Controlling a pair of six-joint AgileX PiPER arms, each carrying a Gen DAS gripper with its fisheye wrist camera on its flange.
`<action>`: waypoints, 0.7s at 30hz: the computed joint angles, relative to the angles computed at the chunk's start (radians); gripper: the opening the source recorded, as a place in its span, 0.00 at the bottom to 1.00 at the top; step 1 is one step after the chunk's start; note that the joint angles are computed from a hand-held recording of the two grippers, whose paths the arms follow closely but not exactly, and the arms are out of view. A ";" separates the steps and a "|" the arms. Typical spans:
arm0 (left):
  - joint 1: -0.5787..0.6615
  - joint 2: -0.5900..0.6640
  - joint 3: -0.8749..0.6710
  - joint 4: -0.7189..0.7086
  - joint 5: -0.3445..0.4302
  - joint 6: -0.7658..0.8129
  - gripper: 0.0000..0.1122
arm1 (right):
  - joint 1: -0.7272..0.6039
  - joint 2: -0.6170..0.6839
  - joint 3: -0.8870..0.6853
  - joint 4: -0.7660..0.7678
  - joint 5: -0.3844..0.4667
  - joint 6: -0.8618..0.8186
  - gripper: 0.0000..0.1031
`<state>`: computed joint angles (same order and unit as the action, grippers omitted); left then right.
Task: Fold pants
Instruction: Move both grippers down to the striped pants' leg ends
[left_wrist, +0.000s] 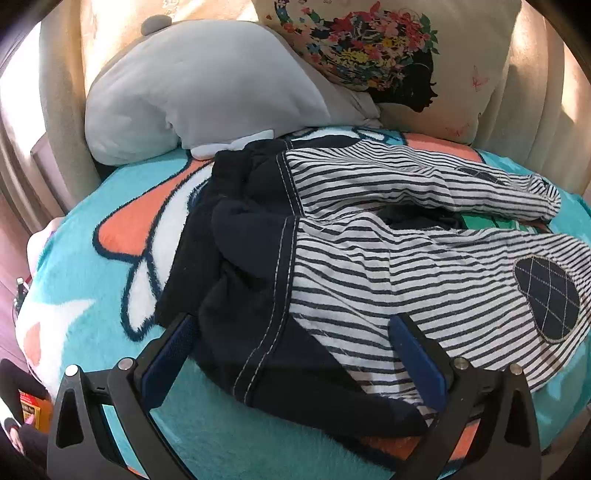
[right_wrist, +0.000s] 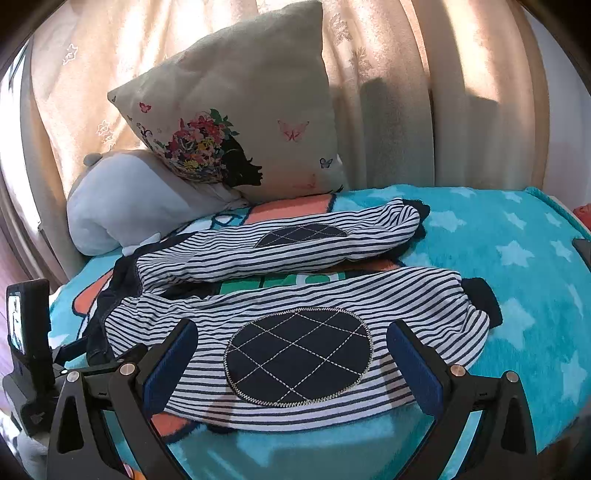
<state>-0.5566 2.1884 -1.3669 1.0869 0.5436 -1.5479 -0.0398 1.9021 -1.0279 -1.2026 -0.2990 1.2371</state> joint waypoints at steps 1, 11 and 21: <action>-0.004 -0.003 0.005 0.011 0.002 -0.004 0.92 | -0.001 -0.007 0.006 0.005 -0.003 -0.006 1.00; -0.001 -0.217 0.185 0.153 -0.004 -0.190 0.78 | -0.035 -0.100 0.088 0.080 -0.038 -0.108 1.00; 0.022 -0.533 0.250 0.353 0.055 -0.129 0.84 | -0.142 -0.232 -0.070 -0.321 -0.085 0.199 1.00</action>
<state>-0.5350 1.6559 -1.1166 1.4397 0.5988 -1.6768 -0.1822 1.6701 -1.0977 -1.5238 -0.3842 1.4360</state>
